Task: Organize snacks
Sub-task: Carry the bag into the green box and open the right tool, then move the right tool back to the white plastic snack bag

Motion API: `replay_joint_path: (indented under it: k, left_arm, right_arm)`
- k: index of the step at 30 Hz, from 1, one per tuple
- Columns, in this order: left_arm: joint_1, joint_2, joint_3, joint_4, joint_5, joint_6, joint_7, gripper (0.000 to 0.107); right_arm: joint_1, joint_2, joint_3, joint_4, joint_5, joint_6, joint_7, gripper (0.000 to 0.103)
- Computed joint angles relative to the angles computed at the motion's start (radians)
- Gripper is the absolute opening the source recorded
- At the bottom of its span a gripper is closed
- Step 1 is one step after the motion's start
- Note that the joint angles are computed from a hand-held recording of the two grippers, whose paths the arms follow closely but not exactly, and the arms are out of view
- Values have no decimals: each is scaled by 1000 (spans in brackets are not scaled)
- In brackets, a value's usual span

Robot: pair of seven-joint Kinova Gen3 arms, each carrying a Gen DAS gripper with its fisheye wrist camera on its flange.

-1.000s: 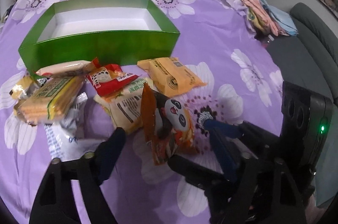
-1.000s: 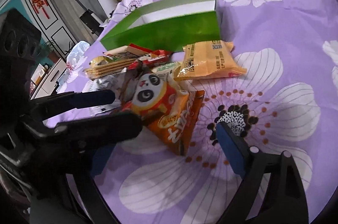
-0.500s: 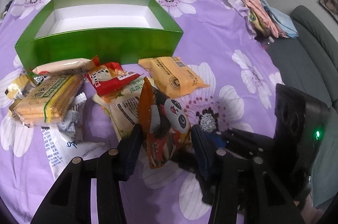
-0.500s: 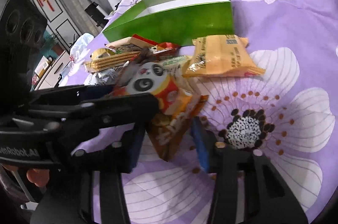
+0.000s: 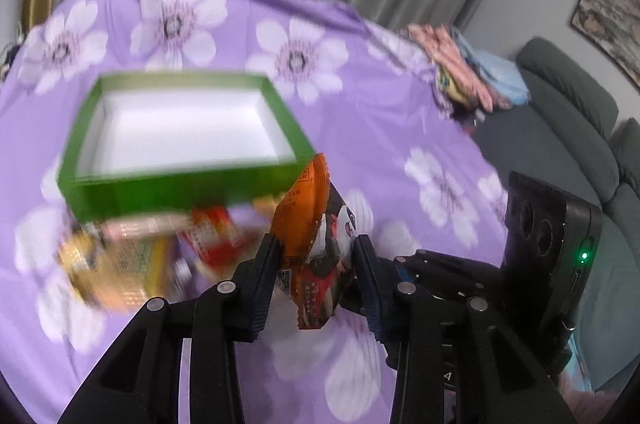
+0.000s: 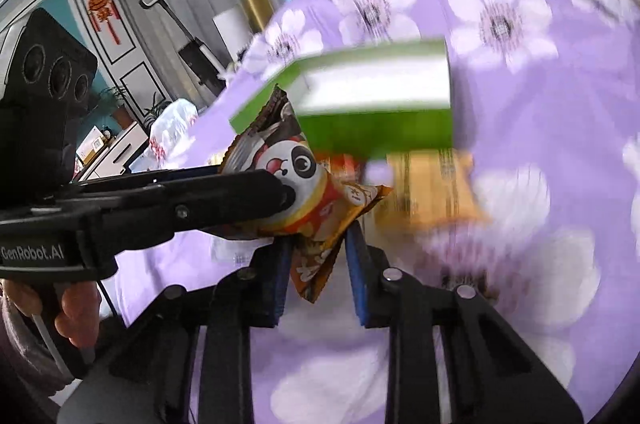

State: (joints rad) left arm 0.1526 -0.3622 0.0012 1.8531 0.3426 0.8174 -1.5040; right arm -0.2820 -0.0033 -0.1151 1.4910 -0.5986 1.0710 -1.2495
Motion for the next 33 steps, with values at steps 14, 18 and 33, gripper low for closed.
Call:
replay_joint_path:
  k: [14,18,33]
  left_arm:
    - [-156,231,-70,-188,12,-2,-41,64]
    - [-186,217,-25,-156,-95,-27,31,87]
    - [-205,27,145,-47,-475,47,371,98]
  right_arm:
    - [-101,332,-68,-400,174,-64,-132,35]
    - [-118,324,-70,-375,242,-86,-174,55]
    - [-47,118,-78,-159,135,-47,-84,67]
